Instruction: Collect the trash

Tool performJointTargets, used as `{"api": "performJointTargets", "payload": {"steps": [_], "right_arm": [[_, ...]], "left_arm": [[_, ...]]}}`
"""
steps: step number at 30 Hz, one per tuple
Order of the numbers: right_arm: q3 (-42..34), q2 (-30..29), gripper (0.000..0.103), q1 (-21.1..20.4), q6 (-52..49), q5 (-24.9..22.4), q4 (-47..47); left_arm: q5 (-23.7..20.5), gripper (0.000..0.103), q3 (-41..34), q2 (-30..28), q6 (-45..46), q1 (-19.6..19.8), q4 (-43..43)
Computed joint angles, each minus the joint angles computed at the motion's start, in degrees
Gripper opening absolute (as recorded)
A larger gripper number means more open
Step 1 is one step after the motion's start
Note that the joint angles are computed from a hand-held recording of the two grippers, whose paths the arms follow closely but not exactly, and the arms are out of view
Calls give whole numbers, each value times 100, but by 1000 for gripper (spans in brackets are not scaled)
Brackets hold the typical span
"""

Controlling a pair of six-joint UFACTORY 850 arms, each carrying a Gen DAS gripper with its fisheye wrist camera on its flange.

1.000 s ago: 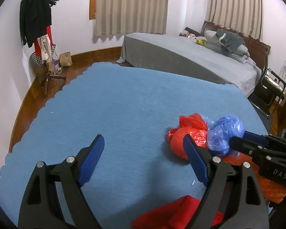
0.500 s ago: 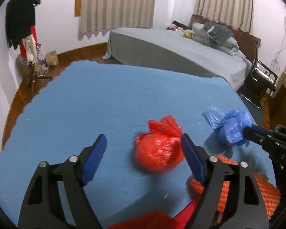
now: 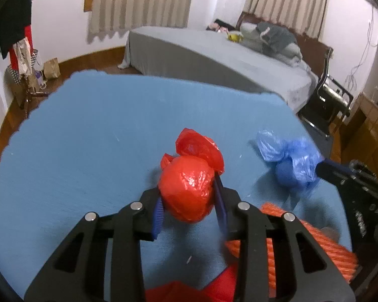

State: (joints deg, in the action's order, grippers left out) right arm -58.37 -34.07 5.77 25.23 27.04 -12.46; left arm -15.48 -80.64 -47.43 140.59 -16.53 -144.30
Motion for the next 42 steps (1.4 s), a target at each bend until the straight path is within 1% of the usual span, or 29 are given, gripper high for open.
{"api": "performJointTargets", "payload": {"steps": [3, 6, 7, 8, 11, 12, 13, 14, 17, 18, 20, 21, 23, 27, 34, 42], "right_arm": [[67, 48, 21, 6, -104, 2, 94], [-4, -4, 25, 14, -24, -101, 76], [-15, -16, 35, 13, 67, -93, 32], [-17, -24, 50, 27, 2, -72, 170], [-90, -89, 68, 52, -222, -77, 455], [-144, -127, 73, 61, -343, -117, 571], [-236, -186, 80, 78, -525, -201, 762], [-339, -254, 81, 81, -553, -290, 798], [-578, -423, 80, 51, -164, -462, 411], [-705, -501, 78, 56, -148, -636, 352], [-825, -591, 58, 22, 372, -755, -269], [-851, -613, 57, 13, 568, -785, -493], [-774, -575, 51, 19, 555, -710, -494], [-460, -350, 50, -32, 548, -383, -450], [284, 379, 50, -106, 191, 57, -62], [1322, 1407, 50, -299, -95, 470, 261]], "left_arm": [[-154, 33, 221, 215, 427, 1, -468], [-179, 33, 317, 314, 618, -19, -685], [-178, 33, 332, 322, 678, -28, -751], [-168, 33, 343, 320, 776, -40, -857], [-105, 33, 295, 277, 1021, -77, -1123], [-88, 33, 263, 255, 1021, -81, -1136], [-75, 33, 237, 229, 1101, -89, -1231], [-60, 33, 202, 206, 1086, -68, -1206], [-27, 33, 127, 149, 1020, -53, -1171], [-7, 33, 117, 143, 1022, -58, -1193], [16, 33, 114, 143, 1034, -73, -1240], [12, 33, 125, 155, 1043, -74, -1249], [3, 33, 145, 175, 1243, -89, -1435], [-76, 33, 318, 336, 1623, -168, -1866], [-400, 33, 802, 830, 2199, -358, -2412], [-738, 33, 1423, 1429, 2257, -735, -2648]]}}
